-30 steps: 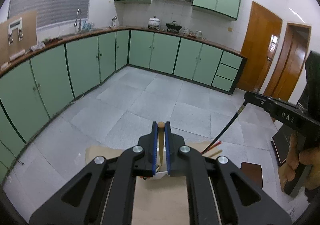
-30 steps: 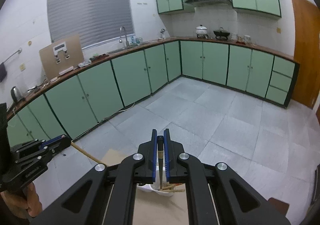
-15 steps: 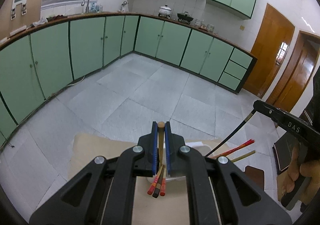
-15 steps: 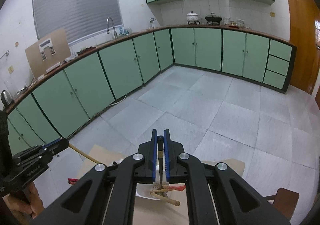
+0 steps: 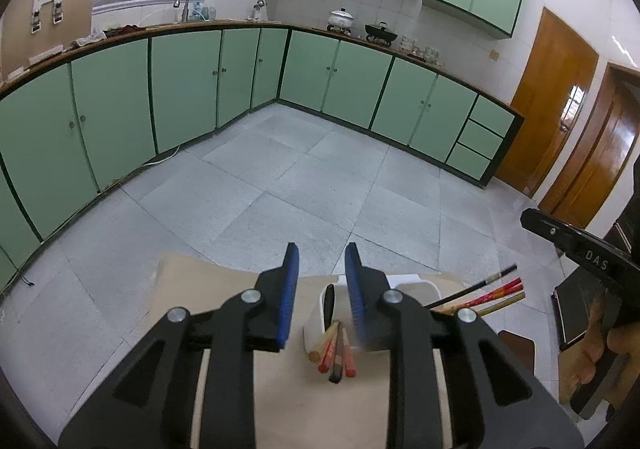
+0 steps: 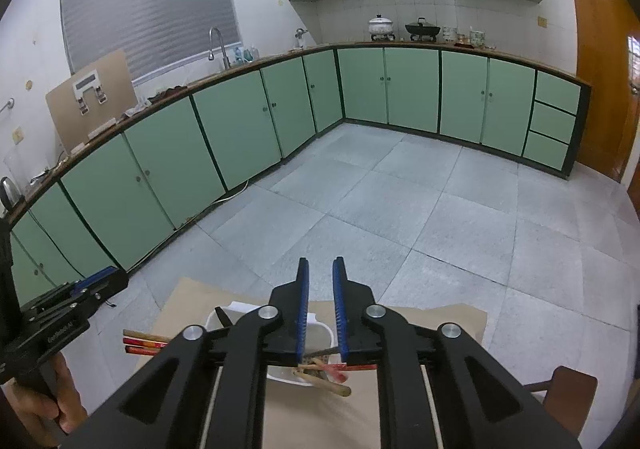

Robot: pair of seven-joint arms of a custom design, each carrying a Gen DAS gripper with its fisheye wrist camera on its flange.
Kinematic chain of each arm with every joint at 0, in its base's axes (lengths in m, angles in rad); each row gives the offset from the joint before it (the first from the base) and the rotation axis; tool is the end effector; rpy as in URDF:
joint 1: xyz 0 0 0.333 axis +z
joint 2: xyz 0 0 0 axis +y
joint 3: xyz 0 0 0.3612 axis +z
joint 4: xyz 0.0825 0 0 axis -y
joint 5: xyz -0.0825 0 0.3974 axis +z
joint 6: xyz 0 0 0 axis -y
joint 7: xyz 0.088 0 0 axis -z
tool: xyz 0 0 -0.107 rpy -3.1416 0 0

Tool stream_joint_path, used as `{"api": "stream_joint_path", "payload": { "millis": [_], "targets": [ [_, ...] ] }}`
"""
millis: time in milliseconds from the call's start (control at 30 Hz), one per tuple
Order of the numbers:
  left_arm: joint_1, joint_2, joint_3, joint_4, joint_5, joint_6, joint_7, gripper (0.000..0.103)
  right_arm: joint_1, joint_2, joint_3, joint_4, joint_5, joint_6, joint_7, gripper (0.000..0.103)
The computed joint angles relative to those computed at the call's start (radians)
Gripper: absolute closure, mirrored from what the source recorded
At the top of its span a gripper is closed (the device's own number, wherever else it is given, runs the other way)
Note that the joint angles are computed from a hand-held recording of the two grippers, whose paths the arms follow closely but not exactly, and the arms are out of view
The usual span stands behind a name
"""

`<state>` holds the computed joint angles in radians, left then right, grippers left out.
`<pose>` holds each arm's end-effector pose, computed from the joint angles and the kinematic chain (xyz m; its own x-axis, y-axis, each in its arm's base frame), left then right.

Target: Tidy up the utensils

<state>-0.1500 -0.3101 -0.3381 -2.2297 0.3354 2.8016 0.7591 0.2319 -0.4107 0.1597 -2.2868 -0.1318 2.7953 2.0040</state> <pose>0.4355 -0.2744 0.6298 -0.0762 -0.9736 0.2150 -0.6425 -0.1170 -0.7573 0.4316 0.2005 0.6578 0.1528 -0.9760 -0.1549 -0.6223 0.0267 -0.7823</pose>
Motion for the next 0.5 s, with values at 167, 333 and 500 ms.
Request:
{"api": "stream_joint_path", "payload": {
  "millis": [167, 333, 500],
  "targets": [
    [0.021, -0.038, -0.018, -0.005, 0.024, -0.02, -0.03, 0.064, 0.017, -0.029, -0.019, -0.003, 0.026, -0.009, -0.019, 0.091],
    [0.04, -0.109, -0.041, -0.039, 0.048, -0.046, -0.075, 0.041, 0.017, -0.093, -0.008, -0.035, 0.033, -0.012, -0.026, 0.08],
    [0.053, -0.234, -0.083, -0.121, 0.065, -0.093, -0.132, 0.025, -0.028, -0.219, 0.05, -0.116, -0.011, 0.007, 0.022, 0.042]
  ]
}}
